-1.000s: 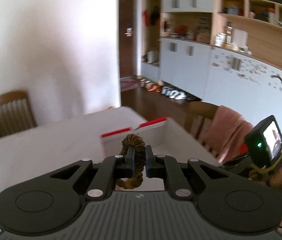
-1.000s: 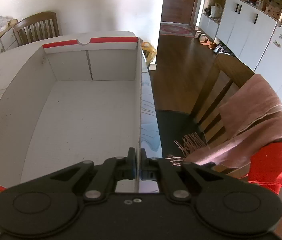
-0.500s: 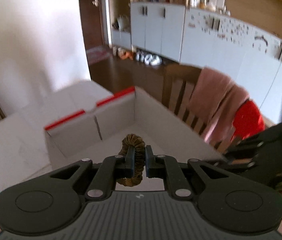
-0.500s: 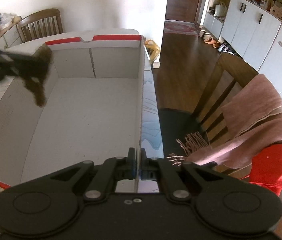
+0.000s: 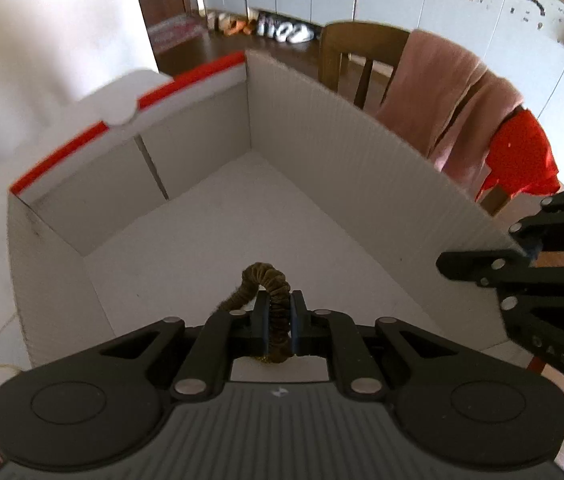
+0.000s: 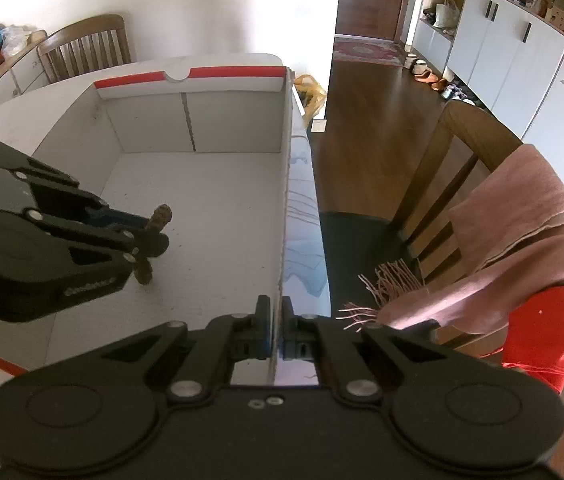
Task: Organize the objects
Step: 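Carry the bracelet into the box and open the left gripper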
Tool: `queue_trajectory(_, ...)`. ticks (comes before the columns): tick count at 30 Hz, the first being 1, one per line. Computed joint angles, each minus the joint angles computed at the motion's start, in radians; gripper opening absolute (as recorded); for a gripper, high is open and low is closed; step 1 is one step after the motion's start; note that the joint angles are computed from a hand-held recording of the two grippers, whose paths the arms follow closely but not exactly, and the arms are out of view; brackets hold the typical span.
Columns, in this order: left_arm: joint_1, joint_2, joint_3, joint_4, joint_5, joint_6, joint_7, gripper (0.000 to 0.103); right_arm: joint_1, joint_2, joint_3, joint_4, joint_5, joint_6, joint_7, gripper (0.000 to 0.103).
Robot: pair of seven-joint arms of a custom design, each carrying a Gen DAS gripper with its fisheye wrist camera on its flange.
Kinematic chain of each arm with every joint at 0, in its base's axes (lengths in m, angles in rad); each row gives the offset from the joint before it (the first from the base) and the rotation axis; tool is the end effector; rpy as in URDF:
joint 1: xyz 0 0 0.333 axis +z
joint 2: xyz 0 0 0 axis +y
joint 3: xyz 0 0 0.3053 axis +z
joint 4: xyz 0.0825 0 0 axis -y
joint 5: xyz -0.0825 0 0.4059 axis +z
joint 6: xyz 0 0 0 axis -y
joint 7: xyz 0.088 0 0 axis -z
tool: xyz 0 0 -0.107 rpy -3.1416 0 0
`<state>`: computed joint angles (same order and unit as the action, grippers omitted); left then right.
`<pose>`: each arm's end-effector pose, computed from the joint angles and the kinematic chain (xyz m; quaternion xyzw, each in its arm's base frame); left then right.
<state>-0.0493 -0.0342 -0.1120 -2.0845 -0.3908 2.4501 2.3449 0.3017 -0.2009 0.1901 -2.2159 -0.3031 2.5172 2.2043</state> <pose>0.5852 -0.0958 0.4625 -0.4160 0.8756 -0.2222 0.1042 0.4825 0.2661 0.4947 -0.7016 0.6567 -0.1843 0.2062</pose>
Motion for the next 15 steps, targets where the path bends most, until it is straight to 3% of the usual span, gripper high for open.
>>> queue_trajectory(7,-0.001,0.02,-0.01,0.016,0.072,-0.021,-0.041,0.009,0.0,-0.004,0.0,-0.003,0.007,0.0,-0.001,0.002)
queue_trajectory(10,0.001,0.011,-0.009,0.005,0.076,-0.008,-0.047,0.017,0.0,-0.004,0.0,-0.002,0.007,-0.002,-0.005,0.002)
queue_trajectory(13,0.002,-0.013,-0.002,-0.014,0.046,0.003,-0.025,0.045,0.001,-0.001,-0.001,0.004,0.01,-0.006,-0.009,0.002)
queue_trajectory(14,0.002,-0.026,0.002,-0.026,0.03,0.011,-0.015,0.061,0.001,-0.001,0.0,0.003,0.009,-0.006,-0.008,0.002)
queue_trajectory(15,0.0,-0.04,0.006,-0.039,0.01,0.024,-0.002,0.065,0.001,-0.001,0.0,0.003,0.009,-0.006,-0.008,0.002)
